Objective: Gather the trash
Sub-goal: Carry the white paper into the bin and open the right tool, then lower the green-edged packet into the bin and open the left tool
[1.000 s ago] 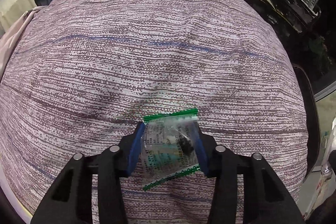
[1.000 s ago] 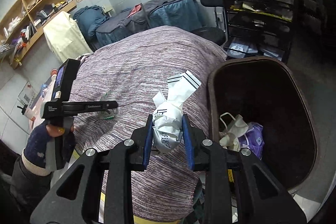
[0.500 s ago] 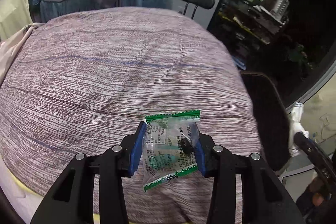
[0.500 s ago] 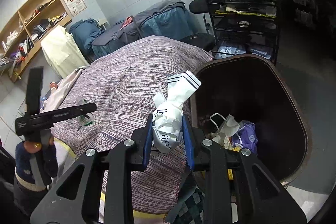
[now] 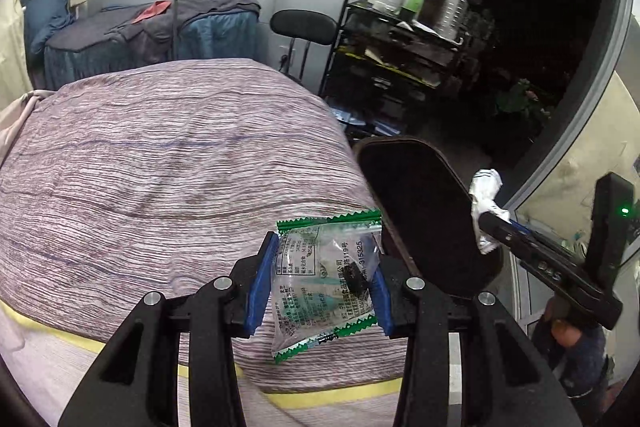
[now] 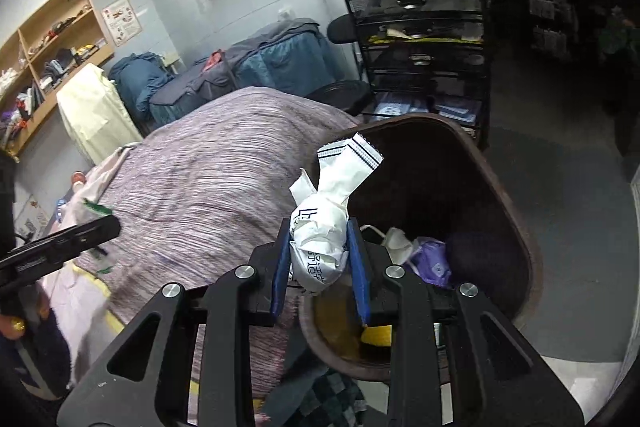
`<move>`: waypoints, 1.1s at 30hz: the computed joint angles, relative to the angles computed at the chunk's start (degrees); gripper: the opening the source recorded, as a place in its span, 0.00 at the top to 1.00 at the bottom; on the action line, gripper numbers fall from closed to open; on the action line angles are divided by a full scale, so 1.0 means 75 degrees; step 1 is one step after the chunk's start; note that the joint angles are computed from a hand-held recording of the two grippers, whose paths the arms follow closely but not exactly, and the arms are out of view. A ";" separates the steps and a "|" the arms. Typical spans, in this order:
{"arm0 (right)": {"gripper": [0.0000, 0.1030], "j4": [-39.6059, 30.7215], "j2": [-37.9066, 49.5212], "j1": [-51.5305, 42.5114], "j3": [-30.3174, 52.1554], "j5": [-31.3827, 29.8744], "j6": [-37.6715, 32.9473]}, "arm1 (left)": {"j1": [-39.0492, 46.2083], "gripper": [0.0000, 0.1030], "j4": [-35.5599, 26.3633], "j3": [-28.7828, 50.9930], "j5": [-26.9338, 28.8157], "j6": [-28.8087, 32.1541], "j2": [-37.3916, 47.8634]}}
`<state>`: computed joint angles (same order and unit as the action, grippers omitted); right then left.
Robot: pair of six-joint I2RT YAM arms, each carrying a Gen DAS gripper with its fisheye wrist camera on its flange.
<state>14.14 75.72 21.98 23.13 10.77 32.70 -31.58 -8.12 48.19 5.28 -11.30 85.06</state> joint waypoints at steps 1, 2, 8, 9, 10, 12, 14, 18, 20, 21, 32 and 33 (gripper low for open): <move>0.73 0.0046 0.0079 -0.0055 -0.0043 0.0059 0.0010 | -0.0107 0.60 0.0033 -0.0008 -0.0009 -0.0033 0.0009; 0.73 0.0151 0.0183 -0.0113 -0.0096 0.0071 0.0023 | -0.0214 0.60 0.0027 -0.0001 -0.0050 -0.0061 0.0012; 0.38 0.1079 0.1185 -0.0705 -0.0403 -0.0069 0.0224 | -0.0841 0.60 0.0130 0.0167 -0.0165 -0.0139 0.0292; 0.38 0.1189 0.1256 -0.0732 -0.0463 -0.0047 0.0275 | -0.0921 0.60 0.0144 0.0210 -0.0187 -0.0140 0.0367; 0.37 0.1280 0.1301 -0.0767 -0.0541 -0.0058 0.0320 | -0.1006 0.60 0.0159 0.0253 -0.0210 -0.0141 0.0438; 0.37 0.1489 0.1251 -0.0808 -0.0777 -0.0029 0.0444 | -0.1150 0.60 0.0197 0.0385 -0.0236 -0.0140 0.0623; 0.37 0.1495 0.1043 -0.0753 -0.0979 0.0194 0.0584 | -0.1285 0.60 0.0203 0.0539 -0.0282 -0.0138 0.0783; 0.35 0.1318 0.0202 -0.0696 -0.1493 0.0696 0.0888 | -0.1564 0.60 0.0229 0.0902 -0.0429 -0.0076 0.1185; 0.35 0.1080 -0.0257 -0.0703 -0.1655 0.0898 0.0948 | -0.1692 0.60 0.0151 0.1146 -0.0444 -0.0079 0.1427; 0.34 0.0913 -0.0574 -0.0705 -0.1771 0.1029 0.0984 | -0.1751 0.60 0.0104 0.1289 -0.0447 -0.0071 0.1571; 0.33 -0.0630 -0.3100 -0.1556 -0.2356 0.1360 0.0979 | -0.2184 0.60 -0.0618 0.3299 -0.0387 0.0055 0.3540; 0.33 -0.0718 -0.3254 -0.1614 -0.2383 0.1382 0.0980 | -0.2220 0.60 -0.0631 0.3354 -0.0422 0.0084 0.3613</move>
